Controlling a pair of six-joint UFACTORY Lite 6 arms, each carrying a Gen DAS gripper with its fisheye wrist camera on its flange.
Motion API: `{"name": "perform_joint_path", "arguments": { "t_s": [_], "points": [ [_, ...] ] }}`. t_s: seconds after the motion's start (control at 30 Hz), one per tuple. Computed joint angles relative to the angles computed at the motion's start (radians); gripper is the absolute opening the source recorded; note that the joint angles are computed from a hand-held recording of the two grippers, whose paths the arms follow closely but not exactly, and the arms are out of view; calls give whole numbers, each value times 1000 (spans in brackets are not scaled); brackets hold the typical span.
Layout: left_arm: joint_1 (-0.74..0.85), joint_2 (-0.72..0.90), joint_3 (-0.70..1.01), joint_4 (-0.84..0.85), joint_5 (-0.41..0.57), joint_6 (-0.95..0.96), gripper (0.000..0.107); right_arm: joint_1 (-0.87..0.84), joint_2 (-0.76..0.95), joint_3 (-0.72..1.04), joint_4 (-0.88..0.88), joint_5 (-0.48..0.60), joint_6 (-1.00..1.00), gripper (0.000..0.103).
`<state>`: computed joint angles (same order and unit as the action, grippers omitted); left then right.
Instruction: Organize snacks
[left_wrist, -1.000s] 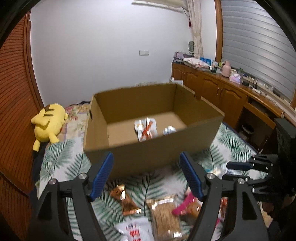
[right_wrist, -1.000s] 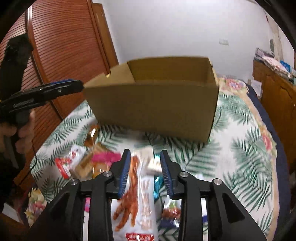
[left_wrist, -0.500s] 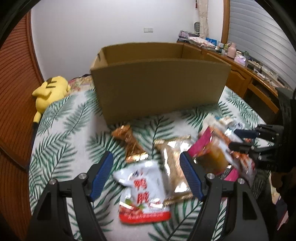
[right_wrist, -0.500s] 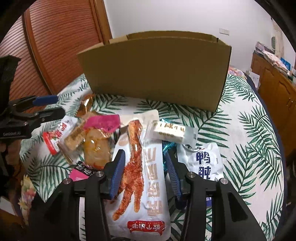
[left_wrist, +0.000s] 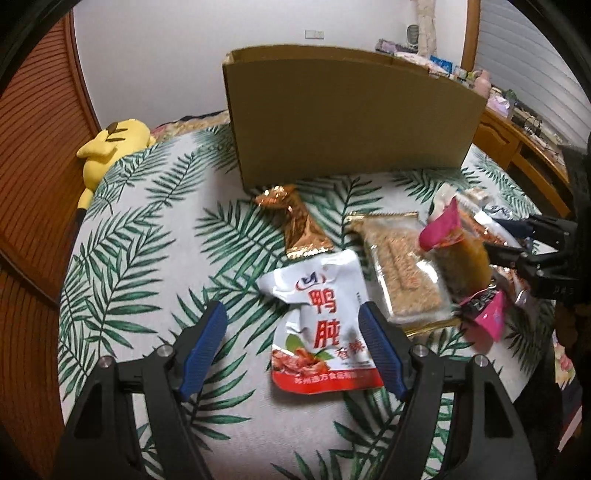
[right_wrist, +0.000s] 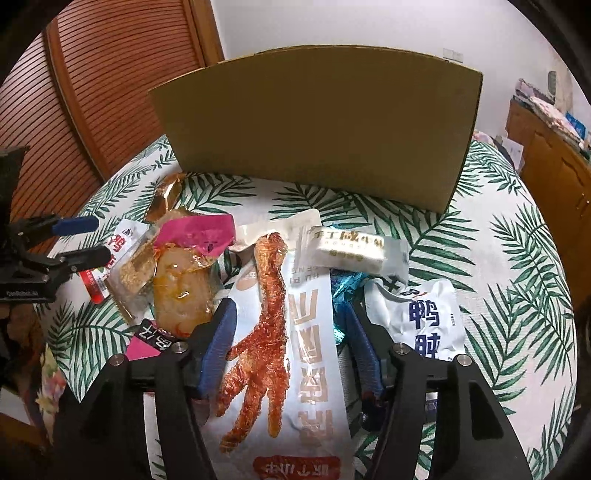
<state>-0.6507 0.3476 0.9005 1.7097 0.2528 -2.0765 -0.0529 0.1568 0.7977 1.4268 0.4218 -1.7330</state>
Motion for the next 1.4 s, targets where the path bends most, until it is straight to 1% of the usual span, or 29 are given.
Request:
{"name": "perform_joint_path", "arguments": {
  "t_s": [0.13,0.2,0.23,0.3,0.43,0.47,0.57,0.73,0.8,0.83,0.93,0.97,1.07,1.13,1.2,1.23,1.3,1.4],
  "points": [
    [28,45,33,-35,-45,38,75,29,9,17,-40,-24,33,69],
    [37,70,52,-65,-63,68,75,37,17,23,-32,-32,23,70],
    [33,73,56,-58,-55,59,75,34,23,27,-29,-26,19,70],
    [25,87,73,-120,-45,120,77,31,27,30,-20,-21,10,70],
    [22,115,103,-230,-24,210,91,39,28,22,25,-31,-34,71],
    [22,120,110,-247,-22,222,93,39,27,18,36,-32,-46,71],
    [22,132,122,-268,-17,237,95,33,23,17,28,-25,-41,71],
    [19,135,123,-270,-14,229,95,32,23,17,27,-24,-41,71],
    [27,134,129,-320,-33,292,95,32,24,17,28,-24,-42,71],
    [31,129,125,-312,-49,289,94,32,23,16,29,-24,-43,71],
    [44,108,106,-134,-107,126,88,31,23,16,28,-23,-42,71],
    [43,108,108,-117,-114,114,86,32,23,16,28,-24,-43,71],
    [28,123,128,-201,-97,214,81,31,23,16,28,-24,-43,71],
    [21,123,130,-197,-92,216,79,31,22,16,28,-23,-43,71],
    [16,119,127,-162,-87,187,70,31,22,16,28,-23,-43,71],
    [11,119,127,-164,-78,192,63,32,23,16,29,-24,-43,71],
    [8,117,126,-153,-74,183,63,31,22,15,28,-24,-44,71],
    [7,111,113,-77,-68,110,62,30,22,13,32,-23,-48,71]
  ]
}}
